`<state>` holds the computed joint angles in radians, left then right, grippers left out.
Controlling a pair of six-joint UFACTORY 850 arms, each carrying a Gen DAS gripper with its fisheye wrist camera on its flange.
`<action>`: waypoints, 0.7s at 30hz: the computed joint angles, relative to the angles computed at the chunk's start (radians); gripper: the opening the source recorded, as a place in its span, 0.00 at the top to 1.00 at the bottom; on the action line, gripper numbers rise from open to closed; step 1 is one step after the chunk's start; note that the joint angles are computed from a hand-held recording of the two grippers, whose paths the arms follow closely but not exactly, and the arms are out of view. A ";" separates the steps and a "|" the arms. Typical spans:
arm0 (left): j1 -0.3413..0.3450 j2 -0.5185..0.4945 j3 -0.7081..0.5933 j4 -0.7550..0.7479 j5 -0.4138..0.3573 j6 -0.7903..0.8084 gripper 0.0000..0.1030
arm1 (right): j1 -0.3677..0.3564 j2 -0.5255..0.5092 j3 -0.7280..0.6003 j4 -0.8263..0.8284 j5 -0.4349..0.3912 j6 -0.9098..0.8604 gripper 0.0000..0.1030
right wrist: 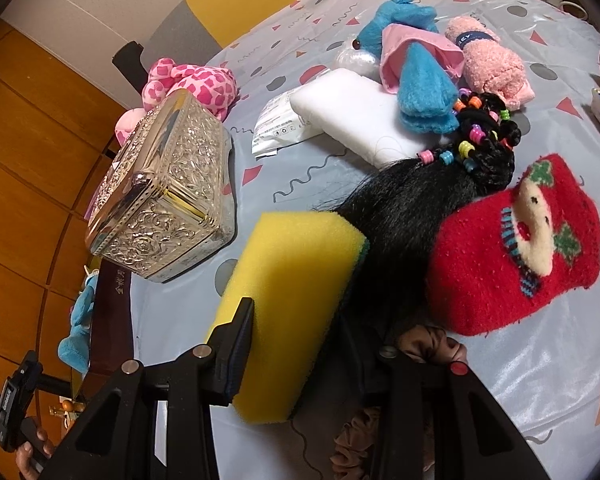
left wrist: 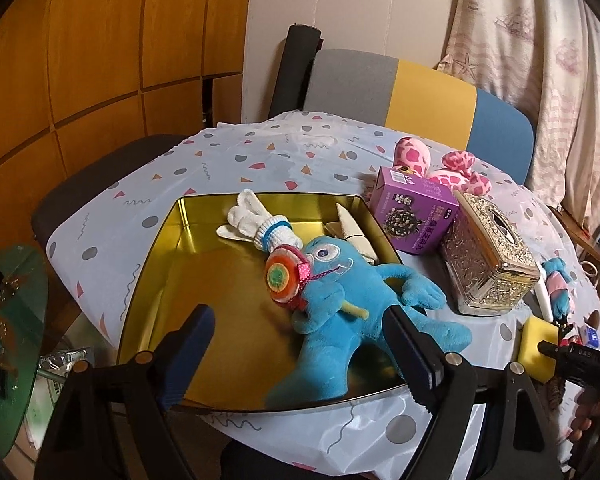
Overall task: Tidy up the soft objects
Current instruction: 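Withdraw the left tool from the tray while the right tool holds the sponge, then lower the yellow sponge into the gold tray and open the right tool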
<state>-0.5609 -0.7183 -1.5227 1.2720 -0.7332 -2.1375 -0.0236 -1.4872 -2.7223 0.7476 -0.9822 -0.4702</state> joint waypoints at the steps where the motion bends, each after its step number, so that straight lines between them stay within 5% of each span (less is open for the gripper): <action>1: 0.000 0.003 0.004 0.000 -0.001 -0.003 0.16 | 0.001 0.017 0.029 0.000 0.014 -0.005 0.61; 16: 0.009 0.068 0.130 0.027 0.009 -0.138 0.16 | -0.013 0.365 0.538 0.258 0.248 -0.340 0.62; 21: 0.013 0.084 0.155 0.027 -0.003 -0.159 0.16 | 0.003 0.454 0.622 0.397 0.206 -0.549 0.62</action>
